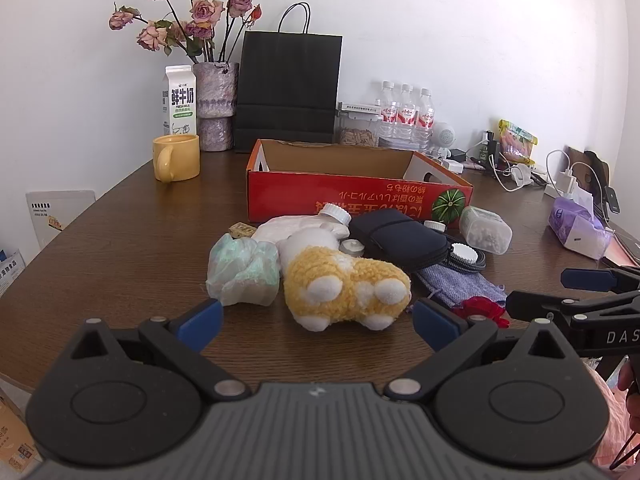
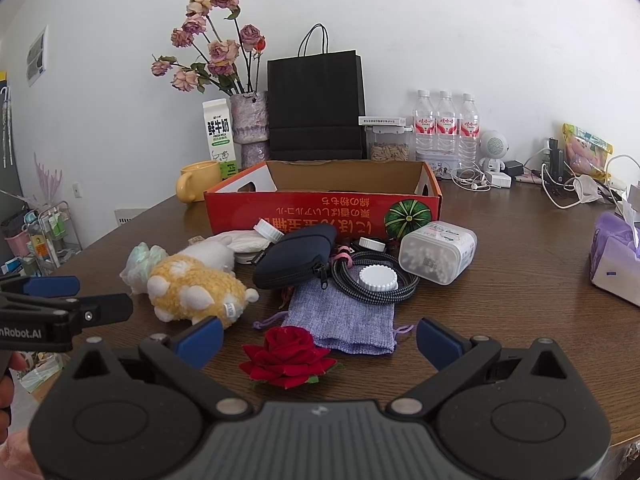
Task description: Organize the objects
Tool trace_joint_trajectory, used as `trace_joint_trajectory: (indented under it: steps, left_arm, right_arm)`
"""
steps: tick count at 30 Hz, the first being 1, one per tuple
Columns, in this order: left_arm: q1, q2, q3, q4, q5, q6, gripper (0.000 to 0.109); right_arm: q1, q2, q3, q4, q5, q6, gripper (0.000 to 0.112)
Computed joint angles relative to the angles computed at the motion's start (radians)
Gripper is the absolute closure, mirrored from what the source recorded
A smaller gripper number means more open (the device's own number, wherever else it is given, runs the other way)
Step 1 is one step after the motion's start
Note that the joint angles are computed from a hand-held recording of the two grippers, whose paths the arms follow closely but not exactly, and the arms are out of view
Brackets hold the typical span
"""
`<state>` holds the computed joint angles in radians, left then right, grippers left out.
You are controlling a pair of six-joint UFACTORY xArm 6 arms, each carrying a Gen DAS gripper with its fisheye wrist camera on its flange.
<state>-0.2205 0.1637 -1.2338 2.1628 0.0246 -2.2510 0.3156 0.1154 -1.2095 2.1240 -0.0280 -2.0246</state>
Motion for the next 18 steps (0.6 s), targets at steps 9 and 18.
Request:
trace_joint_trajectory:
  steps: [9, 18]
  left_arm:
    - [0.0, -0.001, 0.002, -0.003, 0.0, 0.003, 0.006]
    - [0.0, -0.001, 0.001, 0.0, 0.0, 0.0, 0.006]
  right_arm:
    - [0.0, -0.001, 0.001, -0.002, 0.0, 0.002, 0.009]
    - [0.0, 0.001, -0.002, 0.005, -0.001, -0.005, 0.009]
